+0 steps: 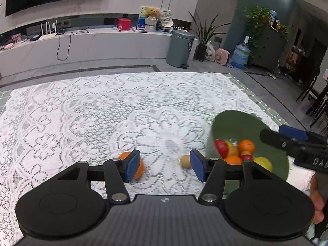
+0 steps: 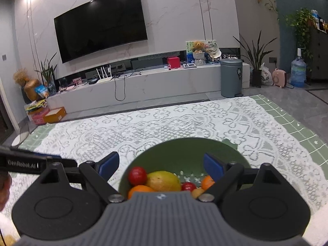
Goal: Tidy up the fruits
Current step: 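Move both tools back toward the last orange and kiwi on the table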
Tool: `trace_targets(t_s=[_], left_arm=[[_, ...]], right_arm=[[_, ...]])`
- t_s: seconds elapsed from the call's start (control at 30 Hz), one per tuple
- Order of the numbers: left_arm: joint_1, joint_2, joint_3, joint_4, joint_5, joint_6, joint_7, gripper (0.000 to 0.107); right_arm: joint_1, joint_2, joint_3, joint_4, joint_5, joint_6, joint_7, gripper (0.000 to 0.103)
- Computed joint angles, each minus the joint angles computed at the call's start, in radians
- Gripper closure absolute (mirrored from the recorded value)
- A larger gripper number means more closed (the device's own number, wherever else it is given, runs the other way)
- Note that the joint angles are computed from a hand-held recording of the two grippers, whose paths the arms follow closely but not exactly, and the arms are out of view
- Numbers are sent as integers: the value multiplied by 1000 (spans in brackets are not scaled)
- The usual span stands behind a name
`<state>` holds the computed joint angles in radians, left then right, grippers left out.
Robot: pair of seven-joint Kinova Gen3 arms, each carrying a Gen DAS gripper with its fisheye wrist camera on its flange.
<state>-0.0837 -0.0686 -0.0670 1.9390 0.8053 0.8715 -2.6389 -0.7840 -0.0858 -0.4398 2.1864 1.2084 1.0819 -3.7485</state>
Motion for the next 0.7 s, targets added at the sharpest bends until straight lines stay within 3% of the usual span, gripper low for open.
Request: trace_targets(t_s=[0.23,0.47,0.7], left_arm=[[-17,42,0,32,42,-58,-118,42],[-63,111,12,24,92,-23,-219,42],[-91,168,48,6,117,-9,-231,42]], right_arm=[[-4,37,18,-15,23,-7,-26,17],[17,63,59,-48,21,-103,74,18],[3,110,78,-62,78,-98,59,18]])
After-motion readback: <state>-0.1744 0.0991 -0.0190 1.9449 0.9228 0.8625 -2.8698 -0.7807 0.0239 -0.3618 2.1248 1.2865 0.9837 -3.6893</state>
